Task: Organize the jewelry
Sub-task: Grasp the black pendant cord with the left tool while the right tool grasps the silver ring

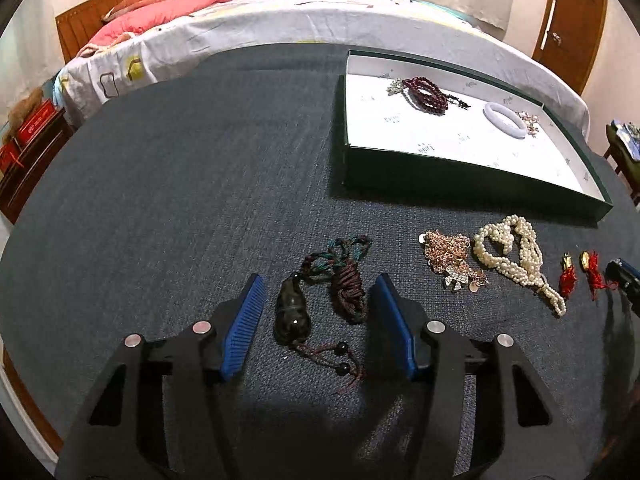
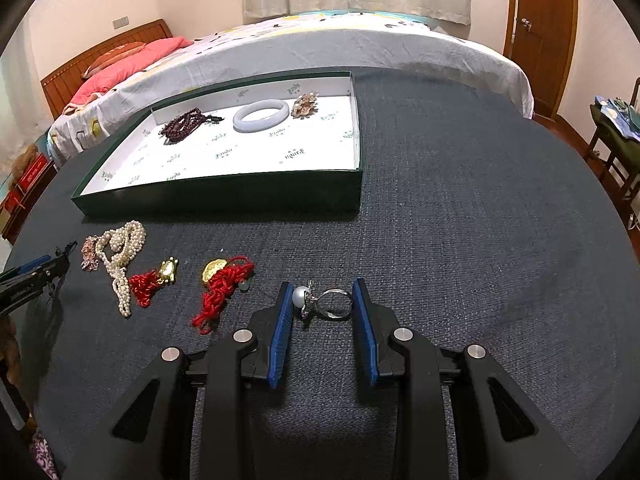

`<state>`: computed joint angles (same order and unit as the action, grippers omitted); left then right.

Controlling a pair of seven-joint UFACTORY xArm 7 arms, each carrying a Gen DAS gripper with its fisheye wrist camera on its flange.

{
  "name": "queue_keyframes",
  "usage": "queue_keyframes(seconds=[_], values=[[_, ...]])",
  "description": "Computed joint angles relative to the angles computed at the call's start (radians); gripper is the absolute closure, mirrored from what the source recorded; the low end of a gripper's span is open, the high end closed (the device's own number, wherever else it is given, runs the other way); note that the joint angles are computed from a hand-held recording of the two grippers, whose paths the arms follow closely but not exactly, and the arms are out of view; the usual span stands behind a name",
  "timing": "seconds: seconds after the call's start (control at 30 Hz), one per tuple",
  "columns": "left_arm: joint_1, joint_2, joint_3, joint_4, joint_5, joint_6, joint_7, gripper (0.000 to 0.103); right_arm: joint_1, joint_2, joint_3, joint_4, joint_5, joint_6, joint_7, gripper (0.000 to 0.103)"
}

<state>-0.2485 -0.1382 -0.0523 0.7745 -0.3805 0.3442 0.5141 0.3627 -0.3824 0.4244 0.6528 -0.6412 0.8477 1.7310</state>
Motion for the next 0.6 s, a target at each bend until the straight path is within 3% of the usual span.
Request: queue_keyframes(seconds=[0.47, 0.6], values=[[0.015, -0.039, 0.03, -0.017, 0.0, 0.034, 0.024, 0.047, 0.001, 0.008, -0.001, 0.005, -0.004, -0.008, 0.001, 0.072], [0.012, -0.023, 0.025, -0.011, -0.005, 0.032, 0.05, 0.058, 0.003, 0.007, -0.003, 0.004, 0.0, -0.009, -0.002, 0.072]])
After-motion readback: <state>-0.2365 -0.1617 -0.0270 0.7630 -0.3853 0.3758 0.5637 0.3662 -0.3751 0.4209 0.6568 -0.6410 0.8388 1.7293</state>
